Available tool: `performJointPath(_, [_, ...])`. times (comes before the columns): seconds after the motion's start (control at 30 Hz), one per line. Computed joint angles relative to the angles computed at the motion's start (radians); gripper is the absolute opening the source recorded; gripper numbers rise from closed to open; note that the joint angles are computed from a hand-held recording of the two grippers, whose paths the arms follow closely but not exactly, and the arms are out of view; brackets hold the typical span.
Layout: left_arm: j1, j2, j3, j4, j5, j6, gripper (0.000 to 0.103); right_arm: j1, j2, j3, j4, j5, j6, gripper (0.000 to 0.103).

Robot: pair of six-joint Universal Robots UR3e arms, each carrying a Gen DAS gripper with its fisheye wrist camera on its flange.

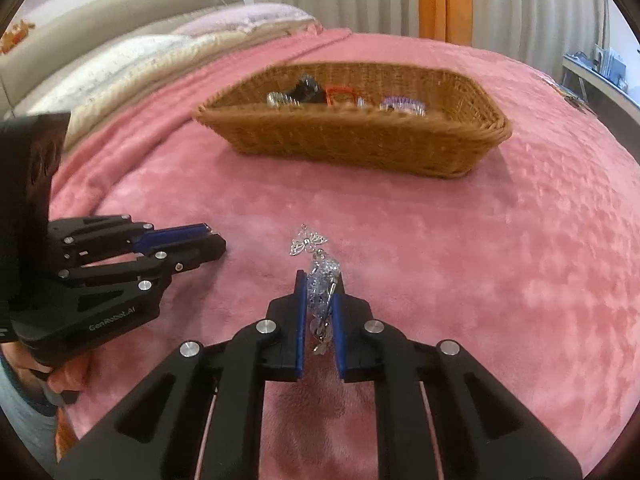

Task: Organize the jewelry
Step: 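Carry the ring charm with the left tool while the right tool carries the crystal cluster into the basket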

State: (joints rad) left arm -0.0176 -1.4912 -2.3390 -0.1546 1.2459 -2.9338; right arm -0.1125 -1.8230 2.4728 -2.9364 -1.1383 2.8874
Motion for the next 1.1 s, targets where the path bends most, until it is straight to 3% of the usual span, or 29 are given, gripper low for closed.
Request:
performJointPath(0.27, [0.067, 0.170, -0.088, 0.048, -0.090, -0.016, 0.014, -0.075, -0.183, -0.008, 0.147, 0.089, -0.015, 0.009])
performJointPath(0.47, [0.041, 0.226, 0.040, 0.008, -0.085, -0.044, 0.014, -0.090, -0.233, -0.162, 0.201, 0.099, -0.004, 0.009])
performJointPath(0.63, [0.021, 0.115, 0.228, 0.021, -0.074, -0.087, 0.014, -0.040, -0.023, -0.376, 0.096, 0.042, 0.046, 0.009])
performJointPath(0.8, [0.019, -0.094, 0.445, 0.036, -0.078, -0.152, 0.014, 0.010, 0.264, -0.646, 0.094, -0.005, 0.082, 0.009])
performJointPath(1.1, [0.009, -0.450, 0.748, -0.016, -0.045, -0.212, 0.014, 0.057, 0.706, -1.111, 0.304, -0.040, 0.115, 0.010])
